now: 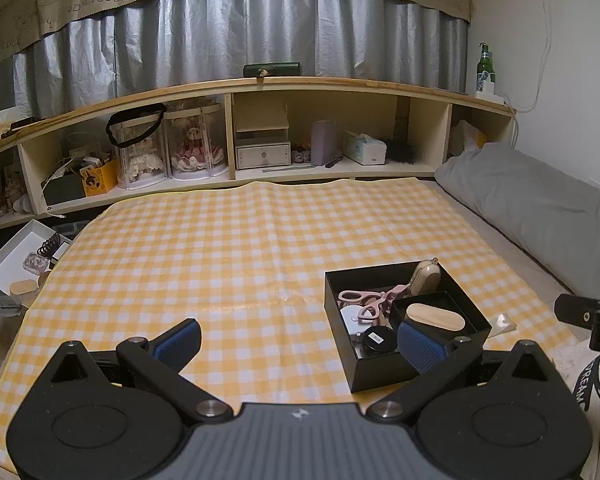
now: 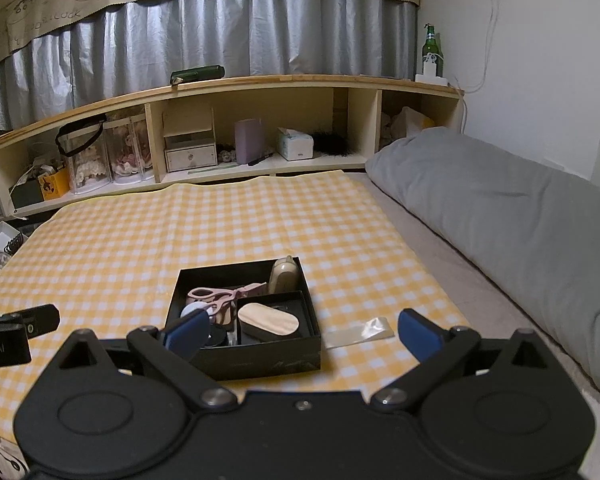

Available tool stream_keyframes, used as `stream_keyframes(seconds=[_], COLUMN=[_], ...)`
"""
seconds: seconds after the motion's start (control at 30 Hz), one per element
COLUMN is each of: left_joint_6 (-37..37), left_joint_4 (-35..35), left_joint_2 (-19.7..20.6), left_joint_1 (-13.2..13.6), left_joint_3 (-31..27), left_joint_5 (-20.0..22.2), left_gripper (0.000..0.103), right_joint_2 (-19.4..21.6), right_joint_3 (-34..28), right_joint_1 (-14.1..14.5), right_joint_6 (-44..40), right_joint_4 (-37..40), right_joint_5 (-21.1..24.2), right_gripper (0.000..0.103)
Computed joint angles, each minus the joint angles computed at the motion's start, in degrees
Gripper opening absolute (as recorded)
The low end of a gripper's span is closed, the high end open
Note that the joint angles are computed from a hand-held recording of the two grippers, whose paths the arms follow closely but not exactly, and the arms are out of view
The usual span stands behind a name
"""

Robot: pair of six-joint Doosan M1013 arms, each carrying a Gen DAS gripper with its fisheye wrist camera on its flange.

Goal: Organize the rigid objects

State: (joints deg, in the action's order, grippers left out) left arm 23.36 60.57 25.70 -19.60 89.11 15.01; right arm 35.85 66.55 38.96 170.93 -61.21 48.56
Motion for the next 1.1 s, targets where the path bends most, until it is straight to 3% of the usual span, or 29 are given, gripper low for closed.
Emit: stream_keyframes(seconds=[1.1], left_joint_6=[-0.56], left_joint_4=[0.65], left_joint_2=[0.00], left_joint_1=[-0.06], left_joint_3=[0.06], left_joint_5=[0.04], left_gripper=[0.103], right_joint_2=[0.00], right_joint_3=[0.01], right_joint_1=[-0.07], right_joint_6=[0.12], right_joint_4=[0.14], right_joint_5=[-0.14], right_gripper=[0.102])
